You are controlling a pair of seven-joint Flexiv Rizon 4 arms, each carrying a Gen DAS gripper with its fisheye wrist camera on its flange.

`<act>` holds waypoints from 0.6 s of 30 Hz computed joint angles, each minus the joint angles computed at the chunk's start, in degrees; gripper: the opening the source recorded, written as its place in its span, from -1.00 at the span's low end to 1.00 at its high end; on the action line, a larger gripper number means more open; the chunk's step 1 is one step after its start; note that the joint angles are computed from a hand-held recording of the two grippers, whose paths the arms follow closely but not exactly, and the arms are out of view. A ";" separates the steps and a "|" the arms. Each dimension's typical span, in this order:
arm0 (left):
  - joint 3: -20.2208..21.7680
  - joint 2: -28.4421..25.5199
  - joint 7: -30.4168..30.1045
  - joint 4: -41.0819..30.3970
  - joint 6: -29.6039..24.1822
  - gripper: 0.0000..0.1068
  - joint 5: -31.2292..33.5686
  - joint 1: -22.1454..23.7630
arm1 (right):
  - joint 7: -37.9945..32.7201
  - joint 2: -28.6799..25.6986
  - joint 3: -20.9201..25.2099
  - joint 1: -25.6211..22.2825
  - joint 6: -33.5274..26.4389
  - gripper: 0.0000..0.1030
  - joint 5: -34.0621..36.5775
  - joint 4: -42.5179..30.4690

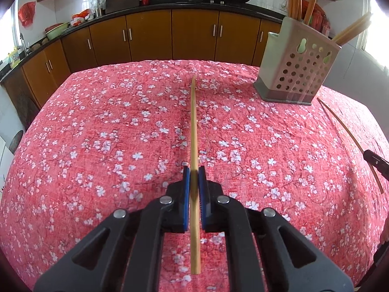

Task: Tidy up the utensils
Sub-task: 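Hold the chopstick in the right tool while the left tool hovers open over a chopstick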

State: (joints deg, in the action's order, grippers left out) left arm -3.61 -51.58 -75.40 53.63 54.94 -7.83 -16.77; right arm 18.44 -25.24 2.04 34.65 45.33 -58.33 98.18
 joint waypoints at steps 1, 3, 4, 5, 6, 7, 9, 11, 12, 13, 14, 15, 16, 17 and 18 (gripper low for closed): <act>-0.09 0.13 0.04 0.16 0.10 -0.85 -0.06 0.10 | 0.00 0.11 -0.02 -0.07 -0.04 -0.86 0.00 0.16; -0.23 0.41 0.11 0.53 0.40 -0.85 -0.17 0.23 | -0.03 0.29 0.06 -0.24 0.02 -0.86 0.14 0.41; -0.34 0.58 0.19 0.73 0.56 -0.85 -0.26 0.31 | -0.12 0.40 0.07 -0.35 0.08 -0.86 0.13 0.55; -0.39 0.68 0.18 0.84 0.76 -0.85 -0.31 0.28 | -0.21 0.52 0.09 -0.35 -0.05 -0.86 0.08 0.61; -0.59 0.95 0.31 1.17 1.25 -0.85 -0.43 0.34 | -0.26 0.69 0.09 -0.45 0.02 -0.86 -0.05 0.78; -0.78 1.23 0.56 1.46 1.62 -0.85 -0.57 0.46 | -0.24 0.77 0.06 -0.35 -0.21 -0.86 -0.31 0.64; -1.24 1.79 1.21 2.09 2.66 -0.85 -0.94 0.75 | -0.13 1.12 -0.07 -0.33 -0.49 -0.86 -1.05 0.55; -1.86 2.45 1.93 2.69 4.12 -0.85 -1.48 0.99 | 0.32 1.70 -0.20 -0.23 -1.05 -0.86 -2.29 0.58; -2.09 2.68 2.26 2.76 4.78 -0.85 -1.74 1.05 | 0.69 2.08 -0.23 -0.31 -1.14 -0.86 -3.03 0.81; -2.40 2.93 2.71 2.80 5.43 -0.85 -2.06 1.16 | 1.12 2.53 -0.33 -0.27 -1.53 -0.86 -4.06 0.75; -3.06 3.40 3.47 3.09 6.68 -0.85 -2.55 1.42 | 1.50 2.93 -0.36 -0.34 -1.85 -0.86 -5.00 0.70; -3.34 3.64 3.91 3.11 7.43 -0.85 -2.93 1.49 | 2.00 3.36 -0.35 -0.42 -2.16 -0.86 -6.03 0.72; -3.75 3.91 4.44 3.14 8.25 -0.85 -3.41 1.64 | 2.56 3.84 -0.37 -0.50 -2.55 -0.86 -7.23 0.65; -4.11 4.07 4.88 2.94 8.85 -0.85 -3.91 1.71 | 2.97 4.23 -0.25 -0.63 -2.90 -0.86 -8.13 0.62; -4.66 4.35 5.43 2.86 9.75 -0.85 -4.52 1.88 | 3.39 4.59 -0.17 -0.74 -3.31 -0.86 -9.18 0.46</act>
State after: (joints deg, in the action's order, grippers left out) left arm -8.27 -47.23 -69.97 56.49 64.69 -12.35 -14.89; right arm 21.83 -20.64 1.87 33.91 42.03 -67.51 98.65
